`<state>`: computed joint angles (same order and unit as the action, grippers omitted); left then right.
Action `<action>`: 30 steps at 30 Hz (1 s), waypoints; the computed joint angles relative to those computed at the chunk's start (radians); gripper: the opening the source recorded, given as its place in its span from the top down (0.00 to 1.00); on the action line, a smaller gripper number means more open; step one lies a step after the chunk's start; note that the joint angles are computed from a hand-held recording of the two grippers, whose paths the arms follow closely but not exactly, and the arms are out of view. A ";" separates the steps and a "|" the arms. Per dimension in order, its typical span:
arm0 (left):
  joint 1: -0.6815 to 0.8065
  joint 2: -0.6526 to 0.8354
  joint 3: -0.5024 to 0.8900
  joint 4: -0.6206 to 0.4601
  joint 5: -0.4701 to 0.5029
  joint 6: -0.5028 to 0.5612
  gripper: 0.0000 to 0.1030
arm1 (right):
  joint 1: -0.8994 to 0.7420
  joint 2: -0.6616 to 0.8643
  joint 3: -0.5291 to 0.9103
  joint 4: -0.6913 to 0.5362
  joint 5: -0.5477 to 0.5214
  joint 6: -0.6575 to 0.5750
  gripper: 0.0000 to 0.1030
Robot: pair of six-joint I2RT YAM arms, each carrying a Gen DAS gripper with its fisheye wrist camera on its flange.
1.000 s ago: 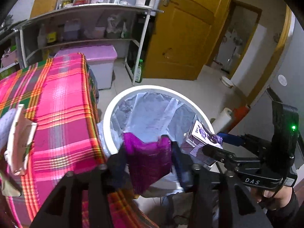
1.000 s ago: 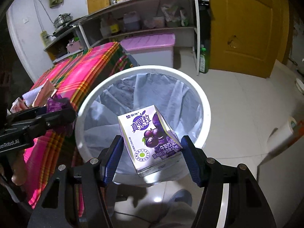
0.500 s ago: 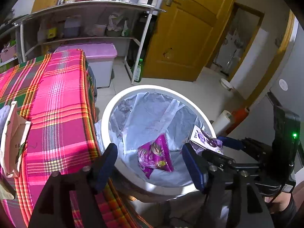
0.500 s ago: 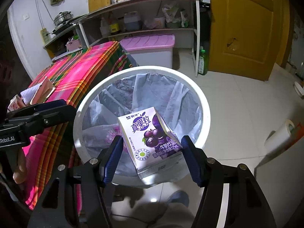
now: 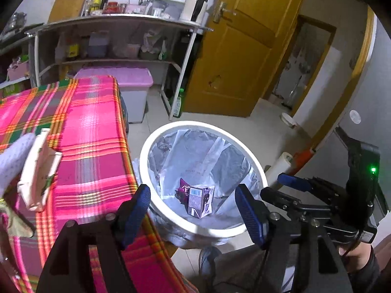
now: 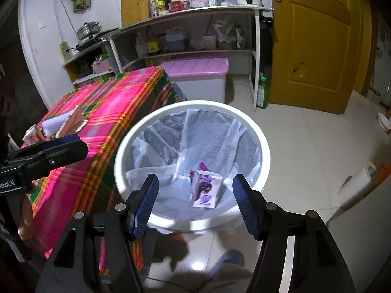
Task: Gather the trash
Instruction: 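Move both tools back toward the trash on the table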
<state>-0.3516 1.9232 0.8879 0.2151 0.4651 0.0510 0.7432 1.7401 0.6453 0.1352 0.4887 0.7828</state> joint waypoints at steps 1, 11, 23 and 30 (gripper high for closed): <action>0.007 -0.021 -0.024 0.014 -0.002 -0.002 0.31 | 0.018 -0.009 0.001 -0.006 0.013 0.009 0.38; 0.110 -0.221 -0.244 0.092 0.003 0.039 0.33 | 0.178 -0.037 0.065 -0.020 0.093 0.019 0.38; 0.341 -0.354 -0.398 0.114 0.077 0.108 0.39 | 0.246 0.117 0.260 -0.030 0.029 -0.045 0.38; 0.489 -0.339 -0.407 0.101 0.111 0.142 0.39 | 0.245 0.199 0.347 -0.006 -0.051 -0.092 0.38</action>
